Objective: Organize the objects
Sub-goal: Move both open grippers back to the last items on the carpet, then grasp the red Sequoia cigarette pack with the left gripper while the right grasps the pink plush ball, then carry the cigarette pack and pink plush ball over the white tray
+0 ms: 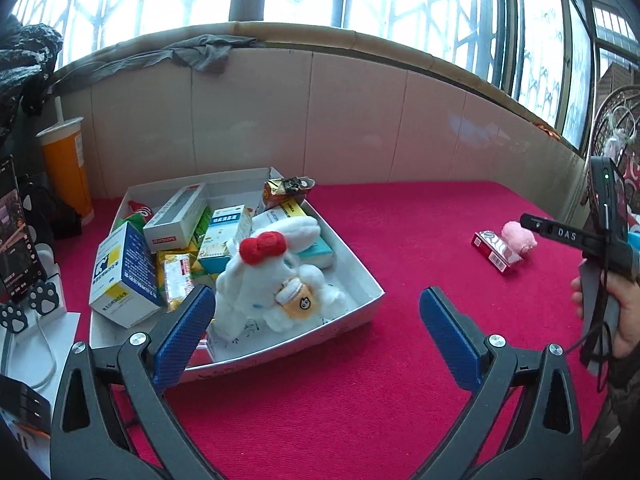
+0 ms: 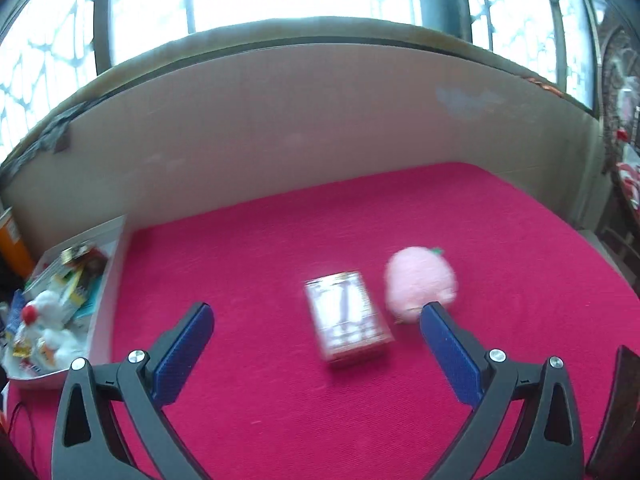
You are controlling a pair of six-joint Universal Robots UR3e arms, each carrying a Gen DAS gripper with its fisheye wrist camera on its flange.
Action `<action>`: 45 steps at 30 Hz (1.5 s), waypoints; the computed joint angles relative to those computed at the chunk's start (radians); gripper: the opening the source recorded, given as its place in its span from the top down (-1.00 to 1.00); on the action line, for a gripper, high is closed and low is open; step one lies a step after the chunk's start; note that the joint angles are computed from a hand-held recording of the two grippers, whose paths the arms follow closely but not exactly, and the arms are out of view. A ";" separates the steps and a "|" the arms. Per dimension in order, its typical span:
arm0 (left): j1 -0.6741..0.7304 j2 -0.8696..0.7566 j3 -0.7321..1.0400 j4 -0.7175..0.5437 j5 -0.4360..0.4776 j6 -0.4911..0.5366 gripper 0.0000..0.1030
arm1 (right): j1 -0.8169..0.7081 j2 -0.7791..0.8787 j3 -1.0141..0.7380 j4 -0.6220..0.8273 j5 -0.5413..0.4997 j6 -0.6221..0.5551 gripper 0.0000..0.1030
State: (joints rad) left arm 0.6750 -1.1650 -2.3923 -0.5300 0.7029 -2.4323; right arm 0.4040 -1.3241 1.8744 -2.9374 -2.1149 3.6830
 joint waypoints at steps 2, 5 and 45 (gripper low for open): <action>-0.057 -0.029 0.036 -0.011 0.021 -0.022 -0.99 | -0.112 -0.053 0.069 0.003 0.039 -0.001 -1.00; -0.165 -0.107 0.128 -0.039 0.046 -0.086 -0.99 | -0.288 -0.096 0.127 0.016 0.201 0.005 -1.00; -1.019 -0.935 0.892 0.104 0.590 -0.693 -0.08 | -0.663 -0.311 0.723 -0.493 0.602 0.103 0.02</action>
